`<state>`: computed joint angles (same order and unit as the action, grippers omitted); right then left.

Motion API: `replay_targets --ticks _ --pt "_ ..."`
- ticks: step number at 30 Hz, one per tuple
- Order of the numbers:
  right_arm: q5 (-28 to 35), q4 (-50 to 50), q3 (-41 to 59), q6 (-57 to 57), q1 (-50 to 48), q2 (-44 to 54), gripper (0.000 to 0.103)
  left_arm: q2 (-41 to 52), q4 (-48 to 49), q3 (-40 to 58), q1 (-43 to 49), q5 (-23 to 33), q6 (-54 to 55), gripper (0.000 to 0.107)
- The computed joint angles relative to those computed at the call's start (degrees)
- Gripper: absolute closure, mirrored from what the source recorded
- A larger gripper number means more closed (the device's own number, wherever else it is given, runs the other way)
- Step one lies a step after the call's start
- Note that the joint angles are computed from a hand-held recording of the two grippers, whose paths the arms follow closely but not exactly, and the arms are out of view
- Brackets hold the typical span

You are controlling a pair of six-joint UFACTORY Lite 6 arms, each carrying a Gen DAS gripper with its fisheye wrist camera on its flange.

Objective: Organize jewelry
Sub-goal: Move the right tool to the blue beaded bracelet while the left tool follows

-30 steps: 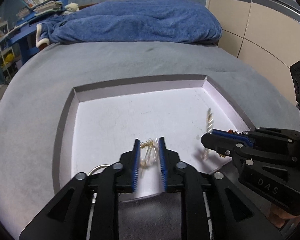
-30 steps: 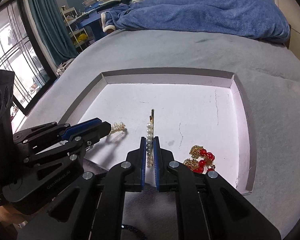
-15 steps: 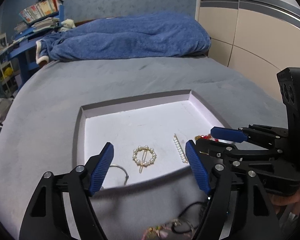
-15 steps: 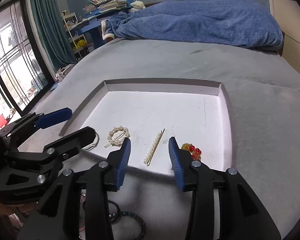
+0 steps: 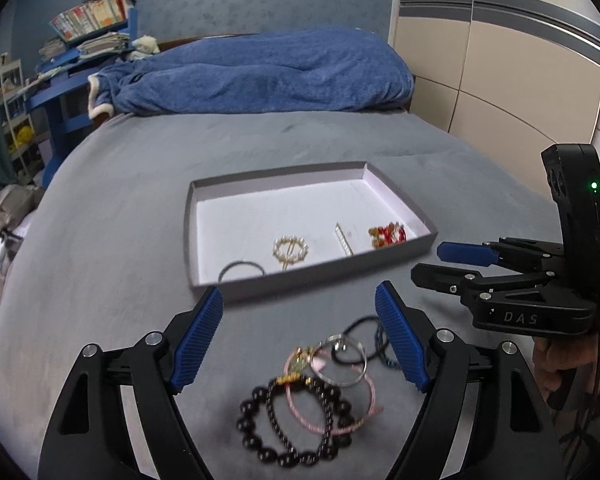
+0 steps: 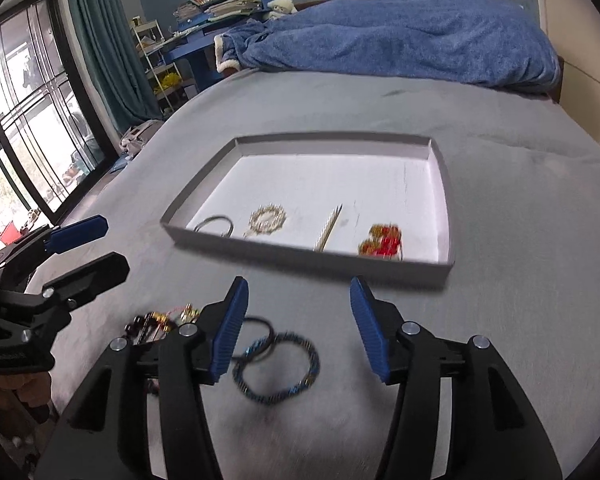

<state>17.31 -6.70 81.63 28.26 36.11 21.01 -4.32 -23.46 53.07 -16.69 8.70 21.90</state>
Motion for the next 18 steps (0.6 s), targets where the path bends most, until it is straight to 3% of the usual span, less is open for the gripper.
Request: replay_targets --ticks 11,18 --pt "-0.37 -3.83 -9.08 3.95 1.62 -5.93 0.048 -5.59 5.76 -5.65 -0.47 0.60 -4.49 0.027" --pt "-1.29 -1.47 -14.11 2.27 -0.47 -8.98 0.047 -4.57 2.30 -5.43 0.47 1.86 -0.91 0.027"
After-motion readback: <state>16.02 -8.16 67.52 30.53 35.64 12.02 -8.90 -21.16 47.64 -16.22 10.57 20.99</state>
